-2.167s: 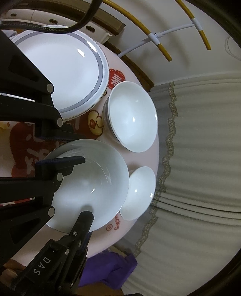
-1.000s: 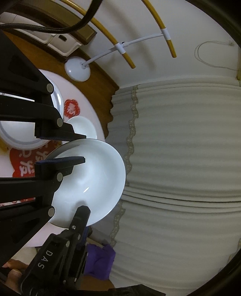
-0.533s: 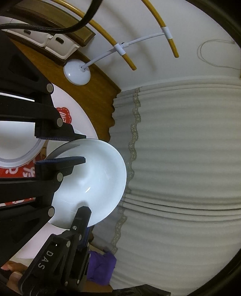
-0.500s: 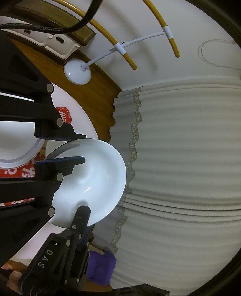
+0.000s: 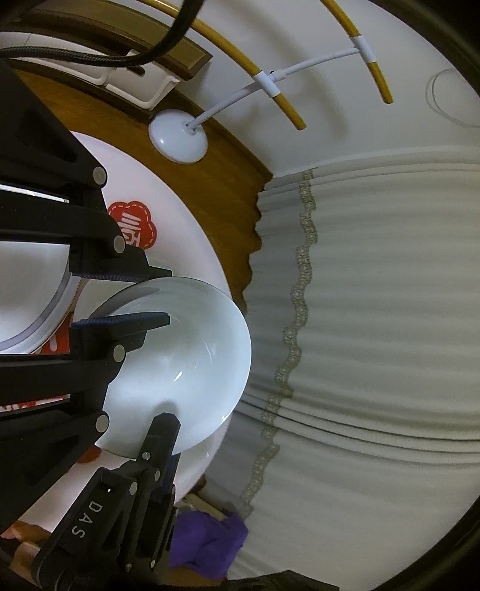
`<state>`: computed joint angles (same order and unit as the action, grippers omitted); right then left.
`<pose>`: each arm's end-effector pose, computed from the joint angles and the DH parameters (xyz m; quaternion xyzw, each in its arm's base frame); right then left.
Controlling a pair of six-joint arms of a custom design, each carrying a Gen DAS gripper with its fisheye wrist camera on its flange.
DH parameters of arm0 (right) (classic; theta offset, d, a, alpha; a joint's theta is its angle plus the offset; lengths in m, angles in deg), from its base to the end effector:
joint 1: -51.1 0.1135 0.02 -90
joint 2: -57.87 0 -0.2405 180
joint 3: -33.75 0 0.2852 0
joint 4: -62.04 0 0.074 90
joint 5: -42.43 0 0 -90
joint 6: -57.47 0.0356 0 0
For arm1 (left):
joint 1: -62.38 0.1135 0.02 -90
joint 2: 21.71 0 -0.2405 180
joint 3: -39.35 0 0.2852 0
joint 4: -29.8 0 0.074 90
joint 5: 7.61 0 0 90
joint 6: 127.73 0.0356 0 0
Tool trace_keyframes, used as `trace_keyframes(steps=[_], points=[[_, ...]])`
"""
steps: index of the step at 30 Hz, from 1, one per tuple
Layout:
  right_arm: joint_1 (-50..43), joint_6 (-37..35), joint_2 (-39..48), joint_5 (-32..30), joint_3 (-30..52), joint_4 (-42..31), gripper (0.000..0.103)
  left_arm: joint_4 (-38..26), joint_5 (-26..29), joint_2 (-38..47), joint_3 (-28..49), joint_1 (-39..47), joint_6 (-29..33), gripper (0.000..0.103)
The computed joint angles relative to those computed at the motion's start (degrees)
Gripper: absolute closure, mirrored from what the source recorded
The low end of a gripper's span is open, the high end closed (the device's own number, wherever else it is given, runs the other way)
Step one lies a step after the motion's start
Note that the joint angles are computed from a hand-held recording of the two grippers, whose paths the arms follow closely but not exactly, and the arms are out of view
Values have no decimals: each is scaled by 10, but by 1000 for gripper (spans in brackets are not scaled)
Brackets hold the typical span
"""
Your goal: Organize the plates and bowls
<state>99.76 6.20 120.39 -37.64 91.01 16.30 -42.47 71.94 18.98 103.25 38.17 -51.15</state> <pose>0.1774 0.1924 0.2160 -0.0525 0.9381 0.1707 0.2968 0.1588 -0.0643 0.3004 0.0560 0.9318 -0.0316 0.3572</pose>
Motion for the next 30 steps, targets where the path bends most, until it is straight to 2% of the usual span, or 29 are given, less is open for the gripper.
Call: trace_keyframes(steps=[3, 12, 19, 30], points=[[-2, 1, 16, -2, -3, 9, 90, 52, 25, 71, 10, 35, 23, 91], [-15, -5, 51, -17, -9, 35, 90, 143, 28, 215, 40, 44, 27, 91], [-20, -10, 67, -23, -14, 45, 90, 173, 27, 258, 44, 48, 33, 91], [-15, -1, 89, -23, -4, 50, 90, 182, 23, 251, 22, 46, 31, 91]])
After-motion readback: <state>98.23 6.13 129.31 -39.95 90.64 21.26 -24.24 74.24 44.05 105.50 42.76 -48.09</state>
